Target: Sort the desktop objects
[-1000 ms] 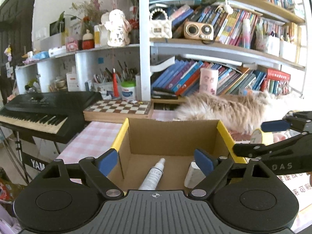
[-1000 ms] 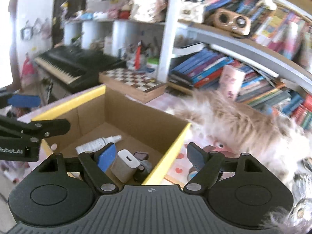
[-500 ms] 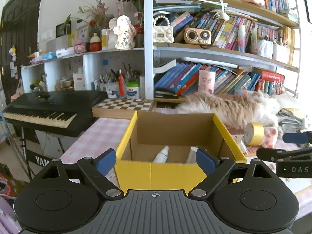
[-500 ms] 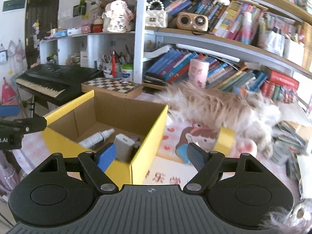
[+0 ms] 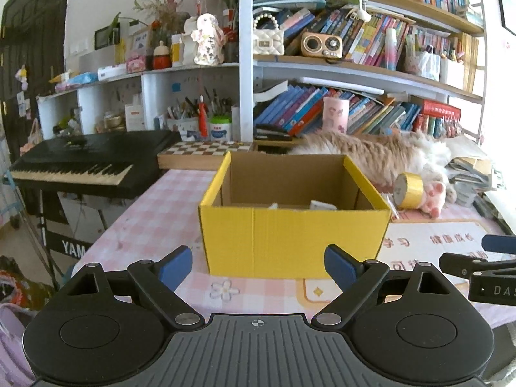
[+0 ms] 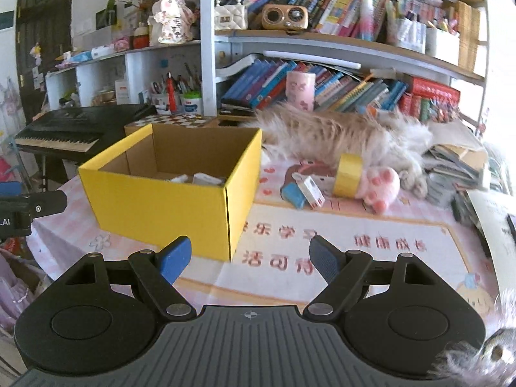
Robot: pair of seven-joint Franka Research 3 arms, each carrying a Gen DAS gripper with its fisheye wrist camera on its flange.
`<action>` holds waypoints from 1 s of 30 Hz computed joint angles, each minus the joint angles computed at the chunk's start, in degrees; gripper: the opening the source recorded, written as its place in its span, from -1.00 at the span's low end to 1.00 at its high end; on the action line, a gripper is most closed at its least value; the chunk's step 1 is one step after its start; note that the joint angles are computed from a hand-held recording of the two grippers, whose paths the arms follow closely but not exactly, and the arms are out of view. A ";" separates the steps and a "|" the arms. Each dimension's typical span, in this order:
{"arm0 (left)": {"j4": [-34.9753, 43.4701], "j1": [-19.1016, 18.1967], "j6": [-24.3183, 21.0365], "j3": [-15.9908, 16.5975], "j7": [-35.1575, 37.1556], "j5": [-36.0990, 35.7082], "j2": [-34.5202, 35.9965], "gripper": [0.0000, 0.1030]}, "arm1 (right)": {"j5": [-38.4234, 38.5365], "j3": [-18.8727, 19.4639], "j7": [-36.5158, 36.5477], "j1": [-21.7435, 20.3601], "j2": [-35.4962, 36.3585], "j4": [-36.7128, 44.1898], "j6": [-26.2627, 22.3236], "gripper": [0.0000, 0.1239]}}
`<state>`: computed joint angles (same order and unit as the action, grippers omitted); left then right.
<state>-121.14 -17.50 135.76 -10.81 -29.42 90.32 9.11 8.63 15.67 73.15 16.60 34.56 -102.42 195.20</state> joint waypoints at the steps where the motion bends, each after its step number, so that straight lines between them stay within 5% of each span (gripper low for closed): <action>1: -0.54 -0.22 -0.36 -0.16 -0.72 0.02 -0.29 0.78 | 0.65 -0.58 0.25 0.59 -0.68 -1.43 0.93 0.27; 10: -3.69 -1.17 -2.47 -1.42 -4.48 -0.45 -2.01 0.78 | 6.11 -6.13 1.69 6.53 -4.59 -9.41 5.67 0.27; 30: -5.47 -1.17 3.45 -1.75 -2.22 -1.70 -1.92 0.78 | 14.25 -12.92 -4.27 15.52 -8.24 -14.81 3.51 0.30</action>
